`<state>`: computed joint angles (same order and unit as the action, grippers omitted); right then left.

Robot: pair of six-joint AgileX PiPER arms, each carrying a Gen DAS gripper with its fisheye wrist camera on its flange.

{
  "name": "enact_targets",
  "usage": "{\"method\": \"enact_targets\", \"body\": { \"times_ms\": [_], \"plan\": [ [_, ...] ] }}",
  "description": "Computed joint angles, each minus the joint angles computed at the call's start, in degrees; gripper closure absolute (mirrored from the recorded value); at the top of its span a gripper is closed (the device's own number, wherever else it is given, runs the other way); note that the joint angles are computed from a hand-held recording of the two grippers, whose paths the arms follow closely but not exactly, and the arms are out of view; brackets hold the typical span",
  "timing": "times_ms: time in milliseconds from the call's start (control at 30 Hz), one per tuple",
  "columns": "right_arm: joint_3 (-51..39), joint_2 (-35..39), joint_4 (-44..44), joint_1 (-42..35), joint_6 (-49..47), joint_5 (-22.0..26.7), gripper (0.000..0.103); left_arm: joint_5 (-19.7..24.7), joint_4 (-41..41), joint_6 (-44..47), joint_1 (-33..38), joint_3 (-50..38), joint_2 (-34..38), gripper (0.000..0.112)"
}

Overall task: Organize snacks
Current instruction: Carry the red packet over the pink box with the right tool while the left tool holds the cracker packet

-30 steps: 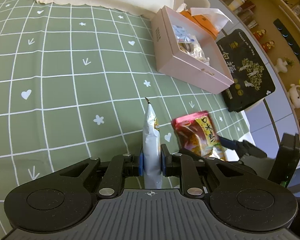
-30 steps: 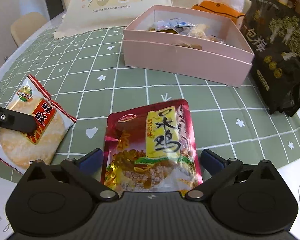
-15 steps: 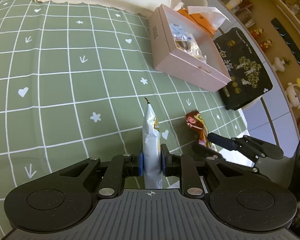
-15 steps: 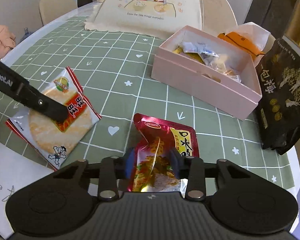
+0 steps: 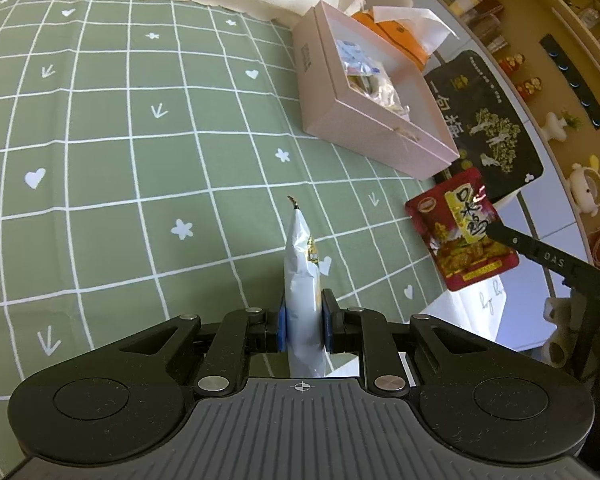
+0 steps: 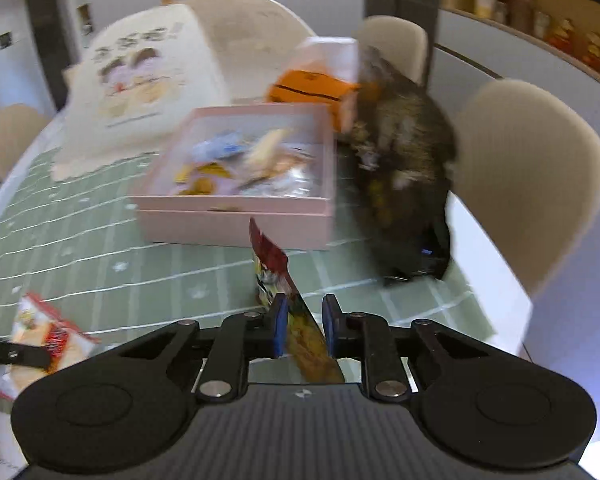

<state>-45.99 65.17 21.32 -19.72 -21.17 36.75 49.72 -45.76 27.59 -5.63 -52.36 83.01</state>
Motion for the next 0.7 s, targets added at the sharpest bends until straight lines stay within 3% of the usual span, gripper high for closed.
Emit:
{"method": "enact_targets", "body": {
  "times_ms": [133, 300, 533, 700],
  "plan": [
    [-1.87, 4.03, 9.38, -4.47, -10.34, 2.87, 0.083, -0.09, 0.59, -1.05, -0.57, -0.56, 0.45, 0.092],
    [-3.63, 10.71, 11.40, -0.99, -13.23, 0.35, 0.075, -0.39, 2.51, -3.93, -1.57, -0.82, 0.24, 0.092],
    [-7.60, 23.23, 31.55, -5.21, -21.94, 11.18, 0.068, -1.12, 5.84, -8.30, -3.90, -1.21, -0.55, 0.091],
    [-5.96, 20.63, 35.84, -1.91, -24.71, 13.03, 0.070, -2.03, 7.71, -11.09, -5.88, -2.76, 0.51, 0.091]
  ]
}}
